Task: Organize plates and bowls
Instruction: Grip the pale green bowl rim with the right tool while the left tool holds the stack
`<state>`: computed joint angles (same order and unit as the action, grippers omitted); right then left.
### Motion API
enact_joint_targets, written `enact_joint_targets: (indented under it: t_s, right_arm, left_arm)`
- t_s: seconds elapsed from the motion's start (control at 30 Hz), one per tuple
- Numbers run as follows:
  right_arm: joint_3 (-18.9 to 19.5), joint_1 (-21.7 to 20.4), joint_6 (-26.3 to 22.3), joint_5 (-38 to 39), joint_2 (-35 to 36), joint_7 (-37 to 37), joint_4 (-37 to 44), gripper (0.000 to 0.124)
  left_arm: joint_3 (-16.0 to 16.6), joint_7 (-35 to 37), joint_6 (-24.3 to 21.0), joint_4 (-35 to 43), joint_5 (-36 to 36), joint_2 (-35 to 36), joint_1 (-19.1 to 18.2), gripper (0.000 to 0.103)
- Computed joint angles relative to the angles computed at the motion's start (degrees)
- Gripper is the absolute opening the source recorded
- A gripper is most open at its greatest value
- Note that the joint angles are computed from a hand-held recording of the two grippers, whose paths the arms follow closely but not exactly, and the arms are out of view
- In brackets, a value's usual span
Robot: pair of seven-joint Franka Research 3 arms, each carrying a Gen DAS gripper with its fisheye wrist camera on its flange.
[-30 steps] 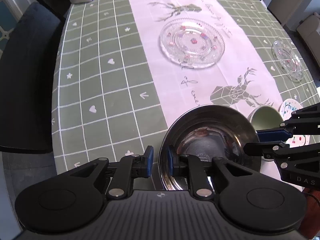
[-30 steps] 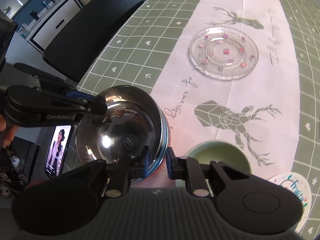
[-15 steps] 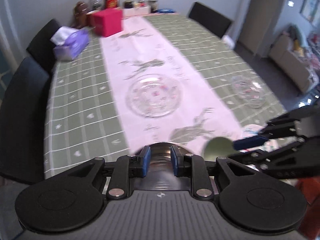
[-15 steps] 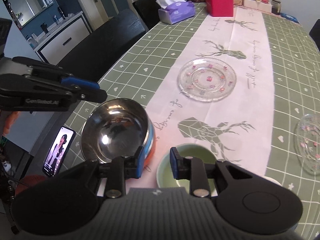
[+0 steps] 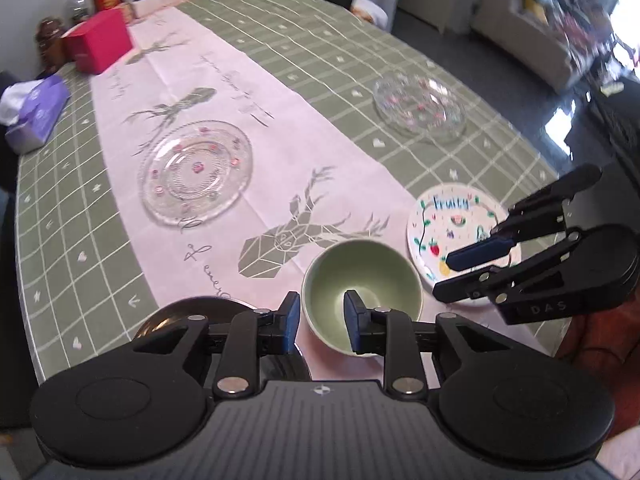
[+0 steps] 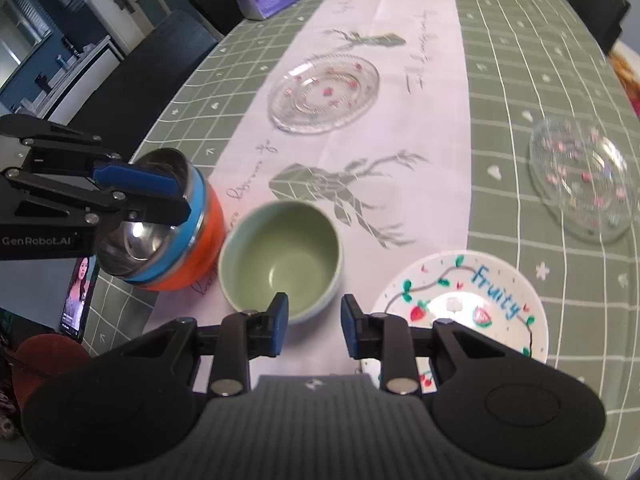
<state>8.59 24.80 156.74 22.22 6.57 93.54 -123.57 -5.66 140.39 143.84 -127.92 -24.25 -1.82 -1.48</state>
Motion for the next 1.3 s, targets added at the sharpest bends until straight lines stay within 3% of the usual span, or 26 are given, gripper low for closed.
enact_joint_targets:
  t_s: [0.17, 0.4, 0.53, 0.87, 0.97, 1.03, 1.3]
  right_arm:
    - [0.6, -1.1, 0.2, 5.6, 1.5, -2.4, 0.1, 0.028]
    - [1.0, -2.2, -0.2, 11.5, 3.8, -4.8, 2.0, 0.032]
    - [1.8, -3.2, -0.9, 16.3, 4.5, -7.3, 3.0, 0.032]
    - [1.3, -2.4, -3.3, 15.7, 7.3, -4.1, 6.2, 0.031]
    - [0.7, -1.7, -3.5, 13.1, 8.1, -1.3, 7.0, 0.024]
    - [0.1, -1.3, -3.3, 10.9, 8.3, 1.0, 7.1, 0.016]
    - [-2.3, -0.8, -0.7, 2.4, 9.3, 8.7, 7.9, 0.007]
  left_arm:
    - [-1.2, -6.0, -2.2, 5.0, 7.6, 5.3, 0.0, 0.038]
    - [-2.6, -15.3, -2.0, 8.4, 21.0, 10.3, -0.7, 0.039]
    - [-3.2, -17.9, -3.6, 9.8, 24.8, 12.0, -0.6, 0.039]
    - [-4.2, -20.6, -6.7, 12.3, 25.7, 14.3, 0.0, 0.035]
    - [-4.4, -21.3, -7.8, 13.0, 25.7, 14.8, -0.1, 0.022]
    - [-4.5, -21.3, -7.2, 12.6, 25.9, 14.7, -0.2, 0.02]
    - [-4.9, -23.9, -6.7, 12.9, 24.1, 15.2, -0.2, 0.014]
